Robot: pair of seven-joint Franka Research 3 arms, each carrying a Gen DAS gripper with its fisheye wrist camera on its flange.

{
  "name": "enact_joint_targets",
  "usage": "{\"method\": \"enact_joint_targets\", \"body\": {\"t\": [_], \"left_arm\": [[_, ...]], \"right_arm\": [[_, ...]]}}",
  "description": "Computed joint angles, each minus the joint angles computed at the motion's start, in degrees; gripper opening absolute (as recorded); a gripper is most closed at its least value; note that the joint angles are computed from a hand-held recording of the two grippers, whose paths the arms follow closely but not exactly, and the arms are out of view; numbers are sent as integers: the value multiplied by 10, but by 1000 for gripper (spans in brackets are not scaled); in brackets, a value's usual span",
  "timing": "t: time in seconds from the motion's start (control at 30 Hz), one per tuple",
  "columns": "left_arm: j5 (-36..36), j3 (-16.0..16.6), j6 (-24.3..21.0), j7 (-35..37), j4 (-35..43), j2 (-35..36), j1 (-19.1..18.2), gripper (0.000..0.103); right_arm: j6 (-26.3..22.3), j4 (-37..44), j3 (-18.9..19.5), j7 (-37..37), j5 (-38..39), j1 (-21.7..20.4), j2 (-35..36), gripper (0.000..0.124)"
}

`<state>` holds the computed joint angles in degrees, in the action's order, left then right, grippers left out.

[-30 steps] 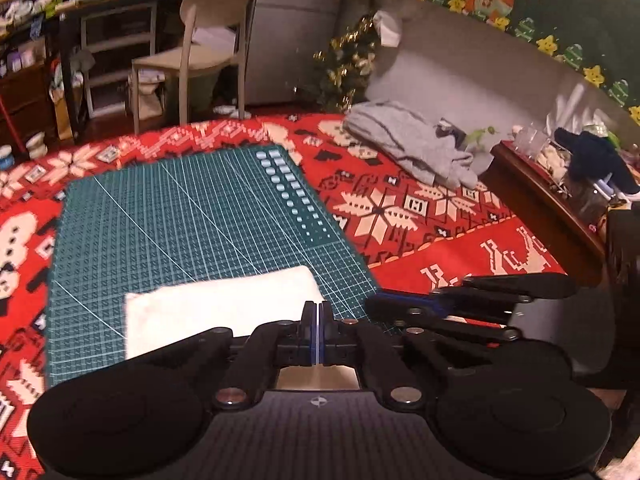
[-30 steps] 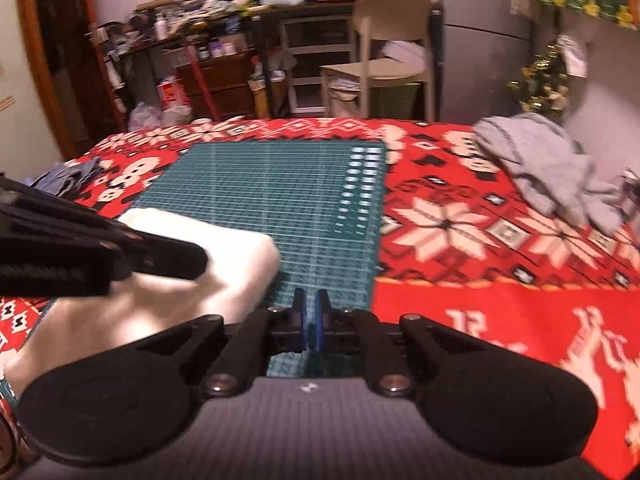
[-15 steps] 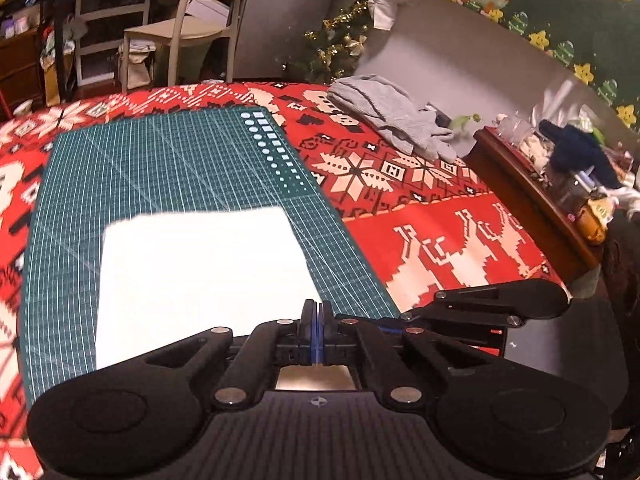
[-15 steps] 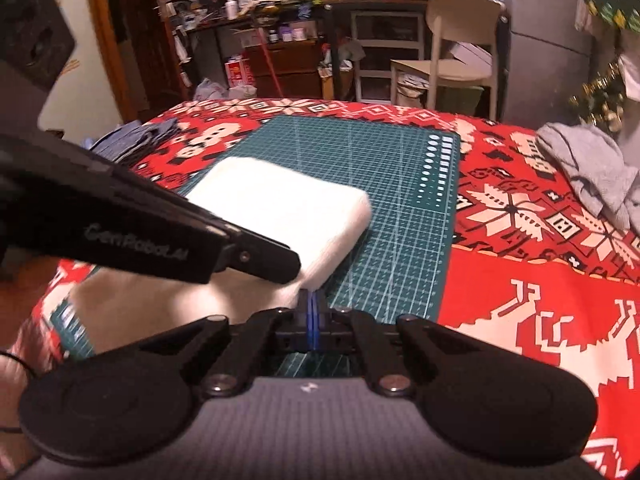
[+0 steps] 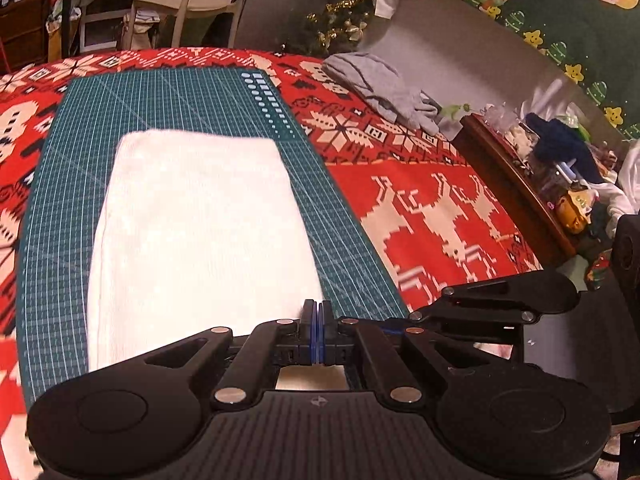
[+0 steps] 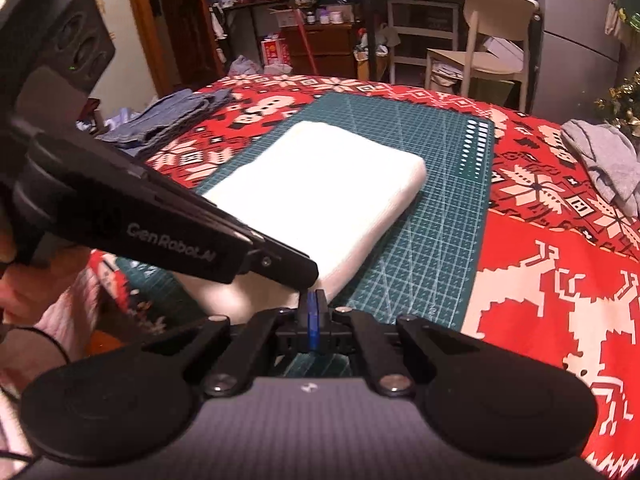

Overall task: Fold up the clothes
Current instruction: 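Press the sweater's end with the closed right gripper while the left gripper hovers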

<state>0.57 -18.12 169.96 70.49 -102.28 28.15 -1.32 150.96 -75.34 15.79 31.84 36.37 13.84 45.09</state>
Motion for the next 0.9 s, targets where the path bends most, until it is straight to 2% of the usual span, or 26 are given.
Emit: {"method": "enact_joint_targets", "body": {"t": [0.07,0.2,0.33,0.53,0.67,0.9], "left_arm": [[3,6,3,-7,-8,-7,-4,1],[15,26,5,-33,-5,-7,-19,1],[29,31,4,-43,-1,-4,-23,1],[20,13,15,-44,-11,-4,-6,1],[13,2,14,-40,-13,-5,3,1],[-19,-27,22,-23,-47,-24,30,1]], "right_arm": [[9,8,-4,9,0,3,6,3],[33,70,-30,78,-24,28,51,3],[11,121,-32,110,-60,34,85,2],[-14,34,-4,56,-55,4,28,1],[-34,-15,0,17,-48,-2,-7,1],[-74,-42,-7,-21,-35,3,-37,1]]}}
